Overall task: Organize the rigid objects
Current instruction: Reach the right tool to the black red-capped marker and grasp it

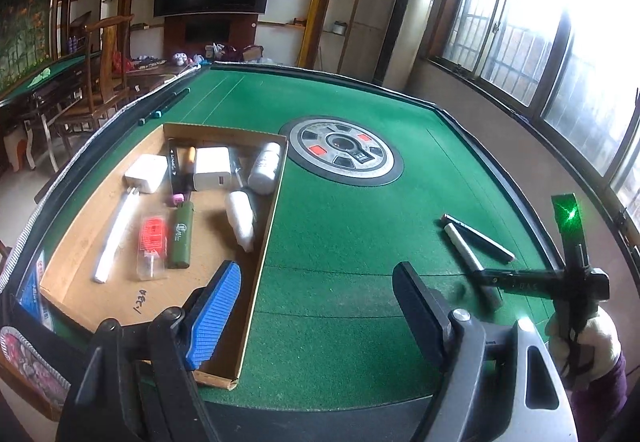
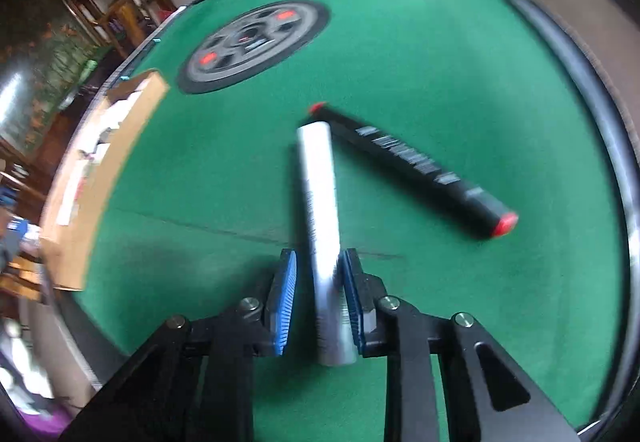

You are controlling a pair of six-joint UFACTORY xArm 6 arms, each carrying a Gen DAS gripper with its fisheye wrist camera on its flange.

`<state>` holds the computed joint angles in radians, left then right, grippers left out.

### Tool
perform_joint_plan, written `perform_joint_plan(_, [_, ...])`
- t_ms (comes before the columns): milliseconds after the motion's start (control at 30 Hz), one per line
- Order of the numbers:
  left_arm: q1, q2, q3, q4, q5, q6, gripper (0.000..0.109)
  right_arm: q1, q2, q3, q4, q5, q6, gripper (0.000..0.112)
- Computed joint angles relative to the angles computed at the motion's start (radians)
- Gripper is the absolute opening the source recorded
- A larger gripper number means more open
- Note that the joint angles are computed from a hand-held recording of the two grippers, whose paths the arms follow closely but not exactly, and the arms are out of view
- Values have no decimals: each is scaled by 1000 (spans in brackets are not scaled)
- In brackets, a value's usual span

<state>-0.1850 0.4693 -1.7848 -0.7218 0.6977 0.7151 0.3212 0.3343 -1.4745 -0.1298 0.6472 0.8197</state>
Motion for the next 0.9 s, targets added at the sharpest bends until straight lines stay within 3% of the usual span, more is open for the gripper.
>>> perform_joint_plan(200, [7, 13, -16, 4, 55, -11, 82, 50, 129, -186, -11, 35, -66, 32])
perform_joint_plan(300, [6, 4, 2, -9, 55, 12, 82, 42, 66, -139, -102, 5, -34, 36])
perform_joint_plan(367, [3, 5, 3, -10, 63, 15, 82, 27, 10, -103, -252, 29, 54, 61])
perform_joint_plan(433, [-1, 12, -2, -11, 77, 17, 82, 16, -16, -106, -413, 107, 134, 73])
perform_joint_plan(467, [-3, 15, -4, -11, 85, 19, 82, 10, -16, -119, -461, 153, 137, 73])
perform_joint_plan(700, [-18, -7, 31, 6, 81, 33, 82, -48, 98, -224, -361, 204, -30, 68])
perform_joint_plan(800, [-21, -12, 39, 5, 74, 36, 82, -64, 146, -259, -321, 203, -38, 46])
perform_joint_plan(833, [-23, -10, 37, 9, 75, 32, 82, -61, 157, -264, -316, 205, -31, 34])
perform_joint_plan(900, [-24, -5, 29, 23, 80, 20, 82, -58, 161, -260, -305, 208, -27, 25])
